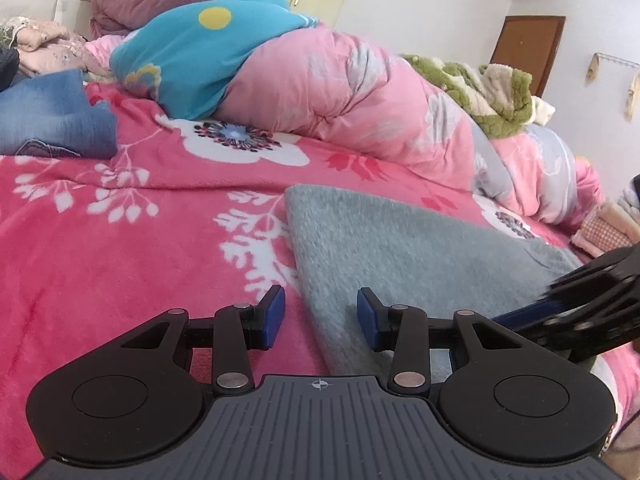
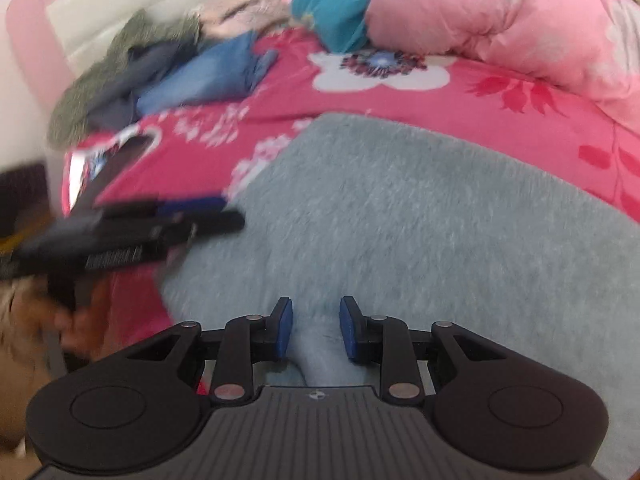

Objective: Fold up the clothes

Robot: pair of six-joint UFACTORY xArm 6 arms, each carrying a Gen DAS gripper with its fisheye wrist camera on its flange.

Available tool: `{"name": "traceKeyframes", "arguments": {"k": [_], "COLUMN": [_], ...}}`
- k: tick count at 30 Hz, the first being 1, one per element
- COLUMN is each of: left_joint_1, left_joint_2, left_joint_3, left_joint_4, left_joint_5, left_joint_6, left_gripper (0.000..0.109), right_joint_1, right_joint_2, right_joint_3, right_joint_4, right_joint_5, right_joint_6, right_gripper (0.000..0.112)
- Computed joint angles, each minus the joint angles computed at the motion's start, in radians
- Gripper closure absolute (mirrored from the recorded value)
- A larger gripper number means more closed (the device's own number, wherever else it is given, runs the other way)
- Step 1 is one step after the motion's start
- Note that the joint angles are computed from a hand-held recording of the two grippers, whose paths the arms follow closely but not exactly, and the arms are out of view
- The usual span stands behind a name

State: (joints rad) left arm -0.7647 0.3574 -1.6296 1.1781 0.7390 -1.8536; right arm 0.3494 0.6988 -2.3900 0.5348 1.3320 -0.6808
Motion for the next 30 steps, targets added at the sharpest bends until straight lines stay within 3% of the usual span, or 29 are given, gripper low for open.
{"name": "traceKeyframes", "arguments": {"k": [2,8,13,18,20,22,24,26,30], "left_joint_1": [-0.001,-0.004,-0.006,-0.015,-0.033,-0.04,-0.035,-0.037,-0.07], "left_joint_2": [0.0,-0.02,-0.033,-0.041,-0.056,-0.07,-0.071,-0.049,0.032], "left_joint_3": [0.0,0.031,0.048,0.055,0.069,0.08,0.071,0.034,-0.079], "left_joint_4": [0.004,0.023,0.034,0.09,0.166,0.225,0.244,0.199,0.032], "left_joint_5": [0.002,0.004,0.007,0.039,0.076,0.056,-0.023,-0.089,-0.113], "left_joint_6": [0.003,-0.031,-0.051,-0.099,-0.159,-0.181,-0.127,0.007,0.364], "left_gripper": [0.069,0.069,0.069,0.069,0.069,0.068,0.064,0.063,0.063], "right_joint_1": [-0.003,0.039,0.067,-0.007,-0.038,-0.066,-0.084,-0.09,-0.078], "right_joint_2": [-0.017,-0.05,0.009,-0.143,-0.271,-0.378,-0.472,-0.514,-0.55], "right_joint_3": [-0.012,0.055,0.013,0.212,0.397,0.55,0.681,0.744,0.811], "right_joint_4": [-0.036,0.04,-0.019,0.056,0.107,0.182,0.251,0.284,0.308], "right_joint_5": [0.027,-0.119,-0.084,-0.09,-0.189,-0.282,-0.371,-0.412,-0.481], "right_joint_6": [0.006,-0.021,-0.007,0.017,-0.005,-0.036,-0.053,-0.071,-0.132], "right_gripper": [0.087,0.089,0.092,0.092,0.091,0.09,0.089,0.089,0.089]}}
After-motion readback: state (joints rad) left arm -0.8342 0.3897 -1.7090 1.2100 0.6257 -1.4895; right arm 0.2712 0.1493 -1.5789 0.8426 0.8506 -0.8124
